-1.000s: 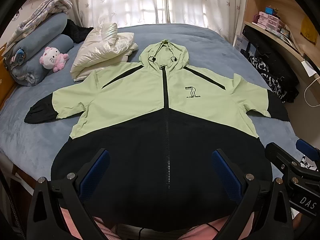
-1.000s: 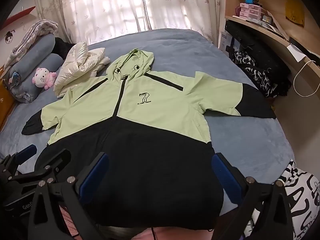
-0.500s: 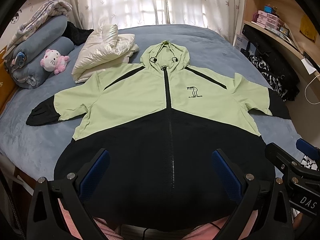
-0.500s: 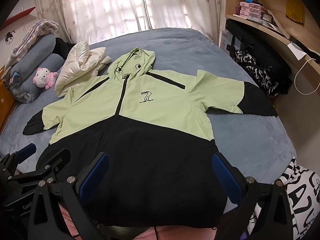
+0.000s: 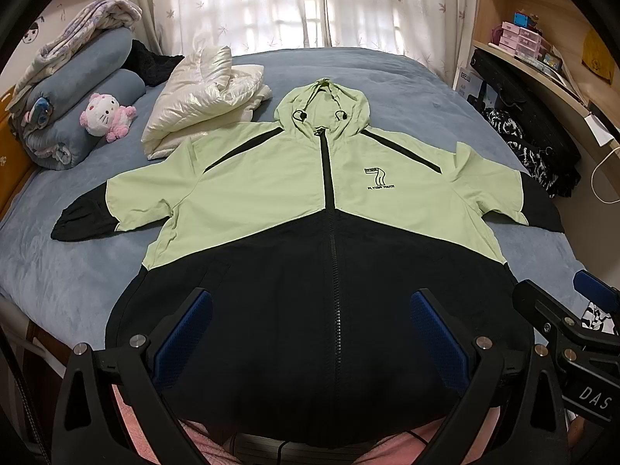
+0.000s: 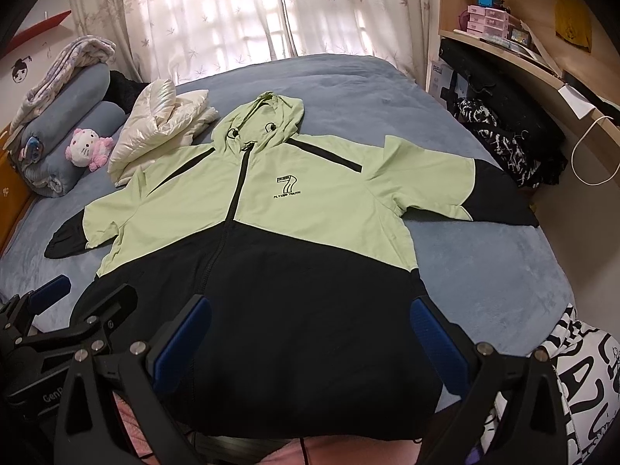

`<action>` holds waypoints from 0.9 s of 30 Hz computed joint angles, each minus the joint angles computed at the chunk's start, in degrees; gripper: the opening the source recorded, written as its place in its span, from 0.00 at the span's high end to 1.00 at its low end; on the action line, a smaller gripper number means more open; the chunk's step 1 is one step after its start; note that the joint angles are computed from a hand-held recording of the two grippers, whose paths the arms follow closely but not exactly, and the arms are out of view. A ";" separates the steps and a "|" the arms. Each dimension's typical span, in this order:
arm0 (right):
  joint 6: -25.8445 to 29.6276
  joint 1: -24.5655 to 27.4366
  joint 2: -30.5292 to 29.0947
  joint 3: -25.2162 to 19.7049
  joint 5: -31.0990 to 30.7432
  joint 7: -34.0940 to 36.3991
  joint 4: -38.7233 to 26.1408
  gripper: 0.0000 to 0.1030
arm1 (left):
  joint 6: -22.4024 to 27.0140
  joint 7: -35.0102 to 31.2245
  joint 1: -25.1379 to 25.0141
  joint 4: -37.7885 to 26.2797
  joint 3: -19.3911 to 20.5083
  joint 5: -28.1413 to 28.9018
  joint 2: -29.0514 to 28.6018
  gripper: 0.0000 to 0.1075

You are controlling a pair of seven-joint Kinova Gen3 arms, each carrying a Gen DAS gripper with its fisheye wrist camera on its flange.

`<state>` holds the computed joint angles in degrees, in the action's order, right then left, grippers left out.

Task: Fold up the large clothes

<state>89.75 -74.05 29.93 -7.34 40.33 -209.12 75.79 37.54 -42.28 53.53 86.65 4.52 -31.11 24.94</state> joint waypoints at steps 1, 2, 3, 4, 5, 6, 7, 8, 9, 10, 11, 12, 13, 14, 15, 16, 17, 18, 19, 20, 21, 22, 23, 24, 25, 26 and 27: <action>-0.04 0.04 -0.03 -0.02 -0.04 0.01 0.02 0.00 | -0.15 -0.05 -0.09 0.21 -0.04 -0.01 -0.12 0.06; 0.00 0.01 0.19 -0.03 -0.06 0.02 -0.30 0.00 | -0.15 -0.09 -0.12 0.25 -0.05 -0.01 -0.13 0.06; -0.01 -0.01 0.19 -0.01 -0.08 0.03 -0.30 0.00 | -0.09 -0.21 -0.21 0.14 0.05 0.13 -0.10 0.06; -0.04 0.01 0.02 0.03 -0.03 0.02 0.01 0.00 | -0.12 -0.21 -0.21 0.15 0.06 0.18 -0.10 0.06; 0.14 -0.04 0.30 0.03 -0.04 0.10 -0.43 0.00 | -0.18 -0.38 -0.36 0.28 0.12 0.30 -0.17 0.06; 0.08 -0.03 0.21 0.04 -0.06 0.13 -0.29 0.00 | -0.22 -0.52 -0.50 0.42 0.14 0.42 -0.28 0.06; 0.00 -0.04 0.20 0.05 -0.03 0.10 -0.20 0.00 | -0.21 -0.59 -0.57 0.50 0.13 0.46 -0.31 0.06; -0.20 0.00 -0.01 0.05 -0.03 -0.04 0.14 0.00 | -0.27 -0.58 -0.58 0.65 0.07 0.40 -0.39 0.06; -0.22 0.01 0.04 0.02 -0.06 -0.09 0.05 0.00 | -0.29 -0.49 -0.51 0.61 0.03 0.35 -0.35 0.06; -0.28 0.07 -0.13 0.01 -0.05 -0.07 0.31 0.00 | -0.34 -0.51 -0.57 0.71 0.03 0.36 -0.39 0.06; -0.23 0.05 -0.03 -0.01 -0.01 -0.07 0.19 0.00 | -0.41 -0.55 -0.66 0.81 0.04 0.41 -0.42 0.06; -0.17 0.03 0.09 -0.01 0.01 -0.05 0.03 0.00 | -0.43 -0.64 -0.73 0.85 0.09 0.47 -0.44 0.06; -0.17 0.07 0.11 -0.01 -0.04 0.01 -0.01 0.00 | -0.35 -0.61 -0.64 0.76 0.07 0.39 -0.38 0.06; -0.17 0.09 0.12 -0.01 -0.07 0.04 -0.03 0.00 | -0.33 -0.64 -0.64 0.82 0.04 0.35 -0.41 0.06; -0.27 0.10 0.03 0.00 -0.07 -0.01 0.13 0.00 | -0.33 -0.56 -0.59 0.75 0.04 0.34 -0.38 0.06; -0.39 0.13 -0.02 -0.01 -0.09 -0.09 0.19 0.00 | -0.37 -0.57 -0.63 0.84 0.02 0.34 -0.43 0.06; -0.48 0.20 -0.17 -0.02 -0.10 -0.10 0.39 0.00 | -0.39 -0.58 -0.66 0.88 0.03 0.35 -0.45 0.06; -0.73 0.12 0.12 -0.05 -0.05 -0.44 0.46 0.00 | -0.39 -0.58 -0.65 0.81 0.07 0.36 -0.40 0.06; -0.71 0.13 0.14 -0.03 -0.06 -0.40 0.44 0.00 | -0.45 -0.60 -0.67 0.91 0.05 0.34 -0.45 0.06; -0.79 0.08 0.39 -0.02 -0.06 -0.51 0.26 0.00 | -0.44 -0.52 -0.59 0.82 0.03 0.29 -0.40 0.06; -0.94 0.08 0.35 0.01 -0.07 -0.58 0.44 0.00 | -0.47 -0.52 -0.61 0.88 0.01 0.28 -0.43 0.06; -0.93 0.01 0.59 0.03 -0.07 -0.60 0.18 0.00 | -0.51 -0.57 -0.68 0.97 0.01 0.29 -0.47 0.06; -0.98 -0.08 0.85 0.06 -0.08 -0.65 -0.04 0.00 | -0.51 -0.62 -0.73 0.98 0.04 0.32 -0.47 0.06; -1.04 -0.06 0.76 0.13 -0.13 -0.61 0.05 0.00 | -0.45 -0.63 -0.71 0.89 0.07 0.35 -0.44 0.06; -1.24 -0.02 0.62 0.15 -0.17 -0.68 0.32 0.00 | -0.40 -0.65 -0.73 0.90 0.07 0.38 -0.45 0.06; -1.29 -0.01 0.58 0.17 -0.19 -0.70 0.37 0.00 | -0.37 -0.64 -0.69 0.83 0.07 0.36 -0.42 0.06; -1.37 -0.05 0.75 0.17 -0.20 -0.76 0.20 0.00 | -0.40 -0.70 -0.72 0.85 0.09 0.38 -0.43 0.06</action>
